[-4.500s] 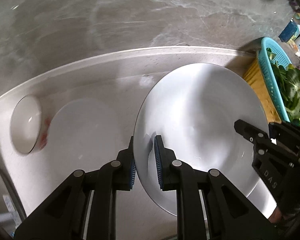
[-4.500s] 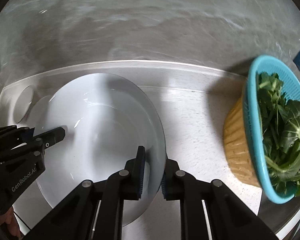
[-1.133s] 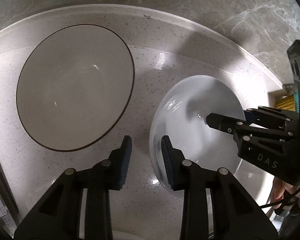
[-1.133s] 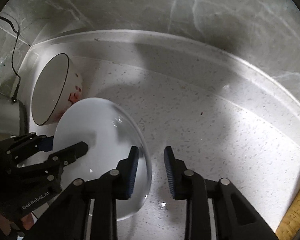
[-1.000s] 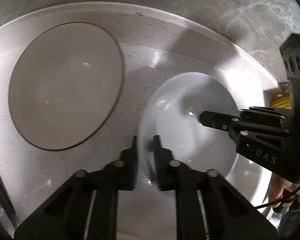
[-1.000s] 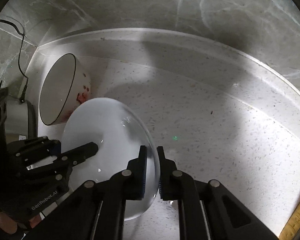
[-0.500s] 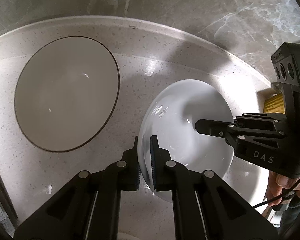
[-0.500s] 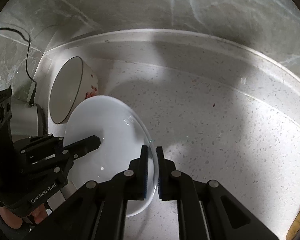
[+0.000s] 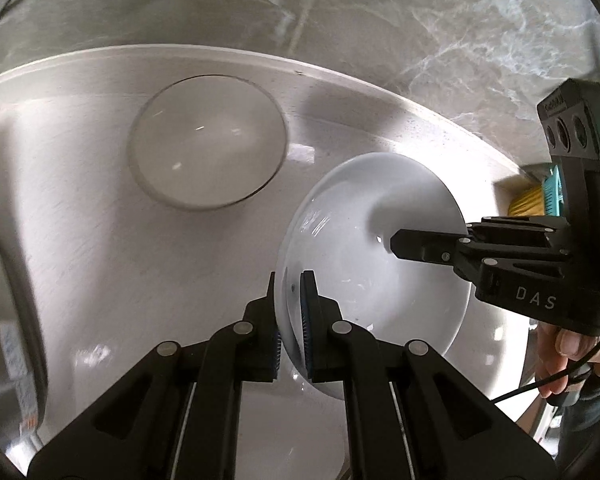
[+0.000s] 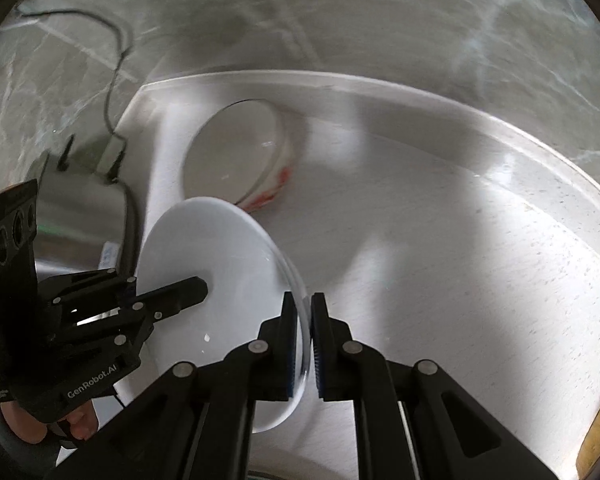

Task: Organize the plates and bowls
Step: 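Lift the white bowl with both tools and carry it over the white plate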

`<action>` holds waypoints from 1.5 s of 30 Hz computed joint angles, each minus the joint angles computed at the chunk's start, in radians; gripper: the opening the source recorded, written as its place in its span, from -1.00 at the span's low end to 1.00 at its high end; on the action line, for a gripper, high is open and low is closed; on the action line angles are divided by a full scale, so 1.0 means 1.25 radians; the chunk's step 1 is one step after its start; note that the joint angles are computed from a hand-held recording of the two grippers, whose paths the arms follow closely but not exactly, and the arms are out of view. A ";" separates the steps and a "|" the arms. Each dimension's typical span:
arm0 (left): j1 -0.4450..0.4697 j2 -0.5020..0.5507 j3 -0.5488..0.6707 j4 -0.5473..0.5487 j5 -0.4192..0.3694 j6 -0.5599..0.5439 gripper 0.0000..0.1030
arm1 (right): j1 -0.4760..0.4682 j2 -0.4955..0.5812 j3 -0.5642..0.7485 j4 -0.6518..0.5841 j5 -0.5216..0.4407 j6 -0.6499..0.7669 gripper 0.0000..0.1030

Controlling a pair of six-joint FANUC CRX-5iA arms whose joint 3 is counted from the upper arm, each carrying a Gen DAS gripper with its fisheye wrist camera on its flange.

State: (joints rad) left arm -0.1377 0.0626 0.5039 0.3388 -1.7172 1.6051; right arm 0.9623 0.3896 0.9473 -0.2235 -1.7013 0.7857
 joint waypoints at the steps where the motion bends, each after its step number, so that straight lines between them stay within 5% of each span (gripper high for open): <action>1: 0.004 -0.011 -0.008 0.000 -0.003 0.004 -0.88 | 0.005 0.002 0.010 -0.004 -0.005 0.002 -0.82; 18: 0.261 -0.322 -0.255 0.050 -0.120 -0.078 -0.88 | 0.142 0.081 0.153 -0.020 -0.064 -0.002 -0.81; 28: 0.281 -0.383 -0.358 0.052 -0.127 -0.082 -0.88 | 0.170 0.094 0.130 -0.024 -0.085 -0.009 -0.81; 45: 0.194 -0.374 -0.410 0.016 -0.073 -0.037 -0.88 | 0.188 0.099 0.090 -0.001 -0.085 -0.015 -0.81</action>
